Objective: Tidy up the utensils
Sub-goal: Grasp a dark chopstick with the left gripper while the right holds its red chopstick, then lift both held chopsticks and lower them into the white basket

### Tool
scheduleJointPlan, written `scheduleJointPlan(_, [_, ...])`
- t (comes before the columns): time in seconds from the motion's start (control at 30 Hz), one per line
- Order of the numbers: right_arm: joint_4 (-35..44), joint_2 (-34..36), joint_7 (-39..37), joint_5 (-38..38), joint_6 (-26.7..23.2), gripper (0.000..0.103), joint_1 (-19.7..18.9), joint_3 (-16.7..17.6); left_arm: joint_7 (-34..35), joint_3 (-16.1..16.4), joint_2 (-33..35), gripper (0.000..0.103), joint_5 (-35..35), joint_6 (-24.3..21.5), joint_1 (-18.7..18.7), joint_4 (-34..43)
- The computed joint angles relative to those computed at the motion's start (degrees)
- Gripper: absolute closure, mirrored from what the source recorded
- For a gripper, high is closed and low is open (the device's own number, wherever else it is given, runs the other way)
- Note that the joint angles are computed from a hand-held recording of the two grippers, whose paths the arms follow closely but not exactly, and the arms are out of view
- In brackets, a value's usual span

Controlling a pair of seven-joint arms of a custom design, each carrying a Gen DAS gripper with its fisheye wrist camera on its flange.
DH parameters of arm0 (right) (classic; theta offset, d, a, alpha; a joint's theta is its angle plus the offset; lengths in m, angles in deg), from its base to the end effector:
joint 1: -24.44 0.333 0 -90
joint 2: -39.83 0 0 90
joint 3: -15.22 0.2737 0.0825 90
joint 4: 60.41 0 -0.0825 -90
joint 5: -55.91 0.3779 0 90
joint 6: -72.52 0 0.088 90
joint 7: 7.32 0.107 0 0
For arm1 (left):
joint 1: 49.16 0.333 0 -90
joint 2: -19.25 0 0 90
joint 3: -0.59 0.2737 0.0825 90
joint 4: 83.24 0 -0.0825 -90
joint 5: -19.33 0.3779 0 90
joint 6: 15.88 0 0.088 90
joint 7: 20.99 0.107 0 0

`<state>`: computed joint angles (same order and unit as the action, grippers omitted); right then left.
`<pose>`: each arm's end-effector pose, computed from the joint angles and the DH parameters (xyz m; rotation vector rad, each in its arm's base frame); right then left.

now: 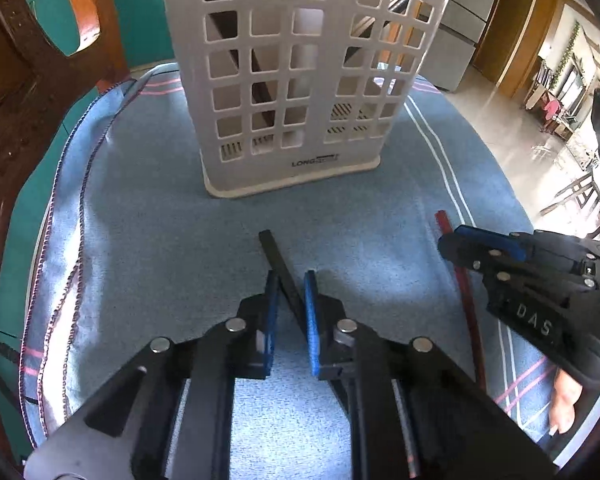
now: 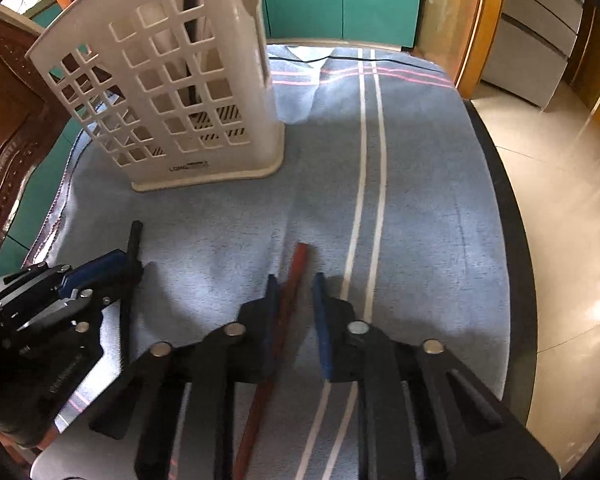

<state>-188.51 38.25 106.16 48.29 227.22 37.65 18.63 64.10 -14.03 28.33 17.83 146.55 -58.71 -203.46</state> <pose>0.5311 0.1633 0.3972 -1.9007 1.9261 -0.3948 0.5506 -0.2417 0.3762 -1.6592 2.2465 -0.7607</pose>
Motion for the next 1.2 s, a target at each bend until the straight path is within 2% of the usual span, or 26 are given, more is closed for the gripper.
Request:
scheduleJointPlan(0.1, [-1.28, -0.62, -1.84, 2.14, 1.22, 0.089, -0.16, -0.27, 2.64, -0.88, -0.62, 0.090, -3.13, 0.35, 0.85, -0.92])
scheduleJointPlan(0.33, [0.64, 0.33, 0.96, -1.07, -1.09, 0.087, 0.03, 0.23, -7.84, 2.03, -0.84, 0.086, 7.59, -1.82, -2.22, -0.26])
scheduleJointPlan(0.47, [1.76, 0.95, 2.59, -3.19, -2.47, 0.087, 0.47, 0.25, -13.75, 2.75, -0.70, 0.080, 13.77, -4.46, -3.46, 0.97])
scheduleJointPlan(0.53, [2.86, 1.61, 3.94, -5.25, -3.67, 0.087, 0.78, 0.27, -16.80, 2.77, -0.33, 0.079, 16.49, -6.19, -4.22, 2.40])
scheduleJointPlan(0.63, [3.25, 1.83, 5.45, -7.87, -4.32, 0.088, 1.26, 0.17, -18.48, 2.55, -0.47, 0.079, 18.06, -6.47, -4.32, 2.46])
scheduleJointPlan(0.7, [3.04, 1.93, 5.61, -8.03, -3.37, 0.091, 1.37, 0.03, -18.76, 2.17, -0.65, 0.092, 17.91, -5.71, -4.28, 2.05])
scheduleJointPlan(0.77, [2.10, 1.53, 3.51, -4.39, -1.64, 0.095, 1.37, -0.06, -20.23, 2.20, -0.95, 0.095, 18.71, -5.52, -4.48, 1.81])
scheduleJointPlan(0.83, [1.02, 0.91, -0.97, 2.49, 0.00, 0.096, 1.22, -0.22, -21.94, 2.51, -2.62, 0.096, 19.97, -4.33, -4.49, 0.45])
scheduleJointPlan(0.97, [-1.98, -2.75, -1.99, 5.11, 3.87, 0.096, 0.64, -0.15, -24.32, 2.86, -8.57, 0.096, 21.03, -0.59, -3.50, -3.61])
scheduleJointPlan(1.2, [-7.90, -14.41, -8.65, 12.30, 8.24, 0.096, -0.46, 0.02, -27.77, 2.83, -19.49, 0.096, 22.05, 5.18, -1.40, -9.05])
